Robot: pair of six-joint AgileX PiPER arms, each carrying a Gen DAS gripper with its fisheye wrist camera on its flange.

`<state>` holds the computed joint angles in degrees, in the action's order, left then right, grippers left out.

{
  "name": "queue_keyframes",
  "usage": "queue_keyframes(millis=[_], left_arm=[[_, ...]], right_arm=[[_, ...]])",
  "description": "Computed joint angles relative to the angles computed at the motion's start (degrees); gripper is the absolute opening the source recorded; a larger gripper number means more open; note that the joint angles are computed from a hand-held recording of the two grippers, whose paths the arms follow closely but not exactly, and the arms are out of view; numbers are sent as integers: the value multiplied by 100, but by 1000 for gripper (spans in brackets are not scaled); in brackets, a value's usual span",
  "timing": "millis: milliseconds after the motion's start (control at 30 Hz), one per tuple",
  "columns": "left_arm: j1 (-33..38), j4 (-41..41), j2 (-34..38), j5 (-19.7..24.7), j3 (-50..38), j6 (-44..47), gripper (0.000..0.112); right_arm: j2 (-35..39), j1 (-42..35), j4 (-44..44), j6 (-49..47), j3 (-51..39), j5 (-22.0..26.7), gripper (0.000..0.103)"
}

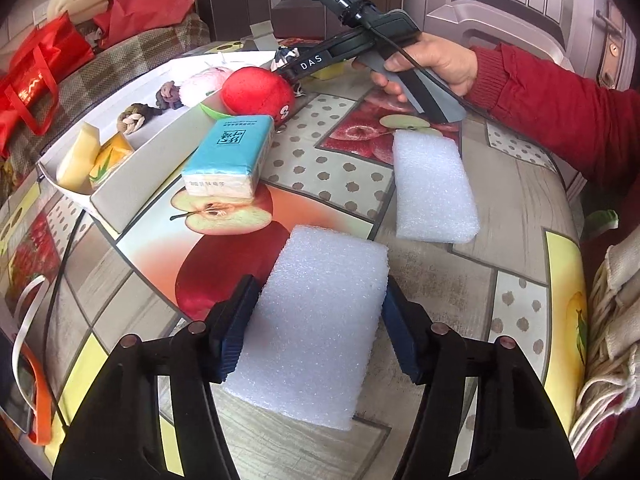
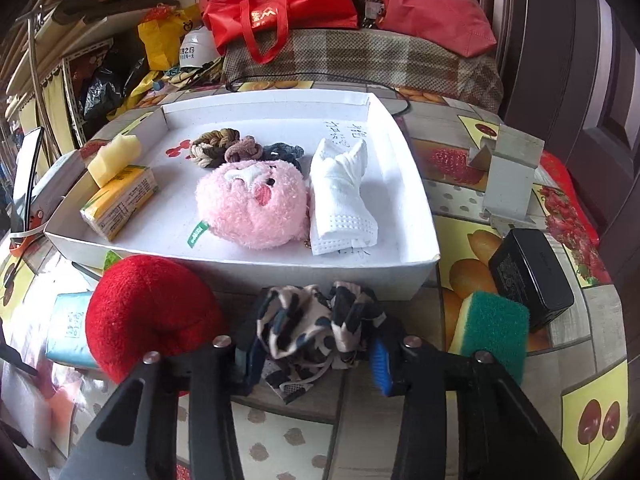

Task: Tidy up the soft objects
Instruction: 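Lower foam block and patterned cloth into the white box and open both grippers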

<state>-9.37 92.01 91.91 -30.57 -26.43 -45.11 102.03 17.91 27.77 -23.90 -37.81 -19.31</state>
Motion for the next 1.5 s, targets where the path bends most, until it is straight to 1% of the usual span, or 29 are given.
queue_keyframes(millis=[67,133,167,233,333,400,467,500,567,633,733,833,900,1000,1133,1233,1367,1500], left_arm=[[-98,-524,-105,143,149,477,61],[-195,-1352,-223,295,335,1196,61],[-204,-1778,-282,315,427,1564,61],[-52,-2484,-407,166,602,2182,60],[488,-3196,-588,-401,870,2724,61],[884,-3558,-662,-849,1025,2876,61],[1191,-4020,-683,-1329,1177,2977,61],[1256,-4279,-658,-1534,1217,2977,61],[1023,-5292,-544,-1791,1257,3209,61],[564,-6438,-436,-1830,1202,3518,61],[-317,-8046,-164,-1920,1002,4257,61],[-875,-8830,86,-1980,719,4691,61],[-1019,-8966,242,-2003,520,4690,61],[-1091,-9051,429,-1897,205,4578,61],[-1130,-9308,690,-1581,-317,4514,61],[-1146,-9533,930,-1415,-735,4521,61],[-1128,-9542,1174,-1279,-1164,4459,61],[-1214,-9713,1416,-1134,-1603,4624,61]], right_arm=[[-76,93,109,-54,141,-249,37],[-172,98,-76,179,320,-441,37],[-242,89,-249,379,446,-556,37],[-446,94,-579,835,827,-1014,37],[-746,97,-754,1392,1487,-1874,37],[-937,34,-947,1767,1927,-2422,37],[-1064,73,-827,1911,2263,-2876,37],[-1103,112,-719,1956,2408,-3118,37],[-1104,293,-317,1928,2551,-3478,37],[-1041,407,18,1777,2440,-3485,37],[-895,543,353,1627,2325,-3690,37],[-769,610,455,1538,2191,-3764,37],[-711,591,400,1473,2050,-3664,37],[-614,606,379,1392,1901,-3614,37],[-441,665,457,1300,1611,-3531,37],[-295,653,488,1232,1290,-3372,37],[-57,667,534,1115,865,-3223,37],[231,732,730,791,253,-2925,37]])
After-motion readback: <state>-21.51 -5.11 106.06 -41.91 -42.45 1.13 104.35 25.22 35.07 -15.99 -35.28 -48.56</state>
